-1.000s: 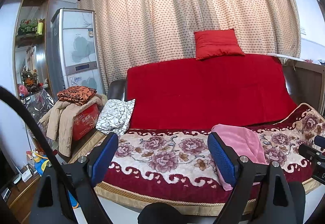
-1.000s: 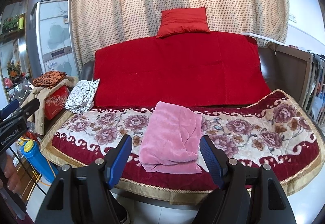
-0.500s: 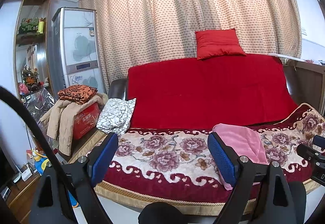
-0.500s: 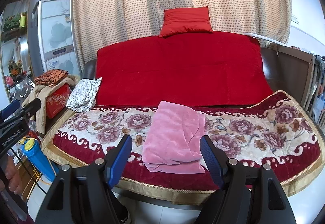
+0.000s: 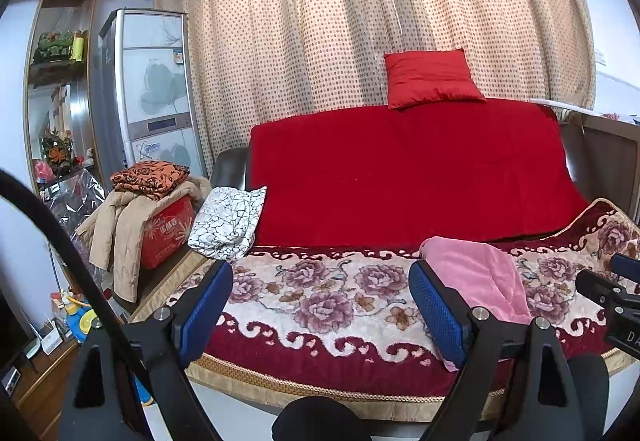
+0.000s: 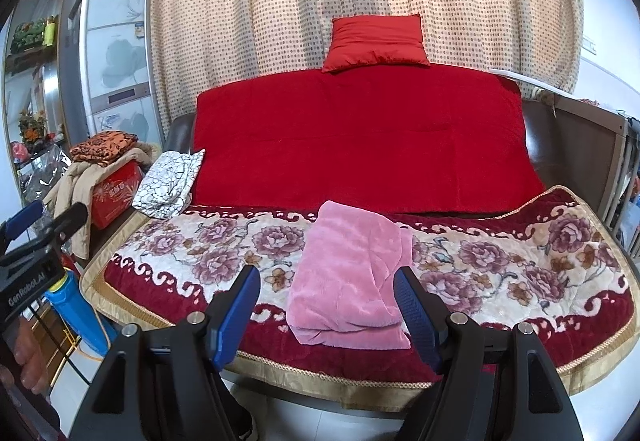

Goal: Fold large clothes

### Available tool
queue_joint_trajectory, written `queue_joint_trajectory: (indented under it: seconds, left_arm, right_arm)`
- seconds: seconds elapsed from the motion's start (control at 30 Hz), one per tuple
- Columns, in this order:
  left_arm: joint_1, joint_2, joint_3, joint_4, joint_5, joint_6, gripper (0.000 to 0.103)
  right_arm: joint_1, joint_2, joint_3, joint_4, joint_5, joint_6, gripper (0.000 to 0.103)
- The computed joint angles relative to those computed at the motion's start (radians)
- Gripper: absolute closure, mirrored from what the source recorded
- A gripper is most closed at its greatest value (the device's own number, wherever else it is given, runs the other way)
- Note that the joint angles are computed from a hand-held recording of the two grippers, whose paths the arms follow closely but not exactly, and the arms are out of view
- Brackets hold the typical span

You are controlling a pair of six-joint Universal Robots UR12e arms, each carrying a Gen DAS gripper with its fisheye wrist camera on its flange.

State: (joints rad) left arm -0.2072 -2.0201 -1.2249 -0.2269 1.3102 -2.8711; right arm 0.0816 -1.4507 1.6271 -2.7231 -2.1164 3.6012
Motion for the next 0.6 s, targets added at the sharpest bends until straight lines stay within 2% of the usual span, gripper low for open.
queue_joint_trajectory:
  seconds: [0.6]
  left_arm:
    - [-0.038, -0.068, 0.101, -0.082, 0.048, 0.028, 0.013]
  right_arm:
    - [-0.049, 0.033, -0.029, 0.031, 0.062, -0.009, 0.03]
